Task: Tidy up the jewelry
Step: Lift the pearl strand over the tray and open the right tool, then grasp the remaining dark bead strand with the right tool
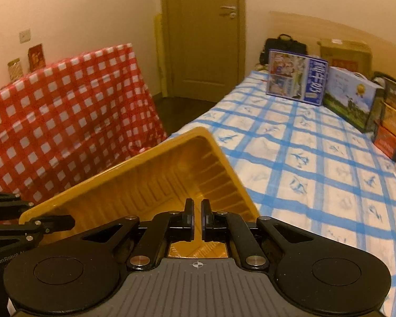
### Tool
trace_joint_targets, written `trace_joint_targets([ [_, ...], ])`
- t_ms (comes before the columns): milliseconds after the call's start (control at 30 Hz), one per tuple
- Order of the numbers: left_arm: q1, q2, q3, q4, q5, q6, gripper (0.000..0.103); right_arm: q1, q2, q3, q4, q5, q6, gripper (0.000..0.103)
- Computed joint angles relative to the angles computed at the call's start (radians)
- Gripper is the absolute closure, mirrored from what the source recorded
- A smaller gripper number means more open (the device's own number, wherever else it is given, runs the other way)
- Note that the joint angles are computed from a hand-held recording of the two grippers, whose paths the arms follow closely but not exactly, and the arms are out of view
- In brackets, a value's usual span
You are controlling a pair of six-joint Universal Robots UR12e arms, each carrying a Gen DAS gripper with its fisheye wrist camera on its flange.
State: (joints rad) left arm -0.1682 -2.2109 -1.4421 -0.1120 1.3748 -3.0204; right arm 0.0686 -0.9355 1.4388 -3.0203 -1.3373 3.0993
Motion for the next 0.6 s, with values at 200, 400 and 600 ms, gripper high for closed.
trace_joint_targets([
  [200, 0.000, -0.003, 0.003, 0.001, 0.002, 0.001, 0.094, -0.021, -0.069, 0.125, -0.095, -0.071, 0.077, 0.083],
  [400, -0.001, -0.003, 0.002, 0.001, 0.002, 0.004, 0.094, -0.051, -0.148, 0.303, -0.169, -0.172, 0.192, 0.076],
  [600, 0.000, -0.002, 0.001, 0.002, 0.004, 0.008, 0.094, -0.074, -0.200, 0.424, -0.152, -0.235, 0.275, 0.075],
])
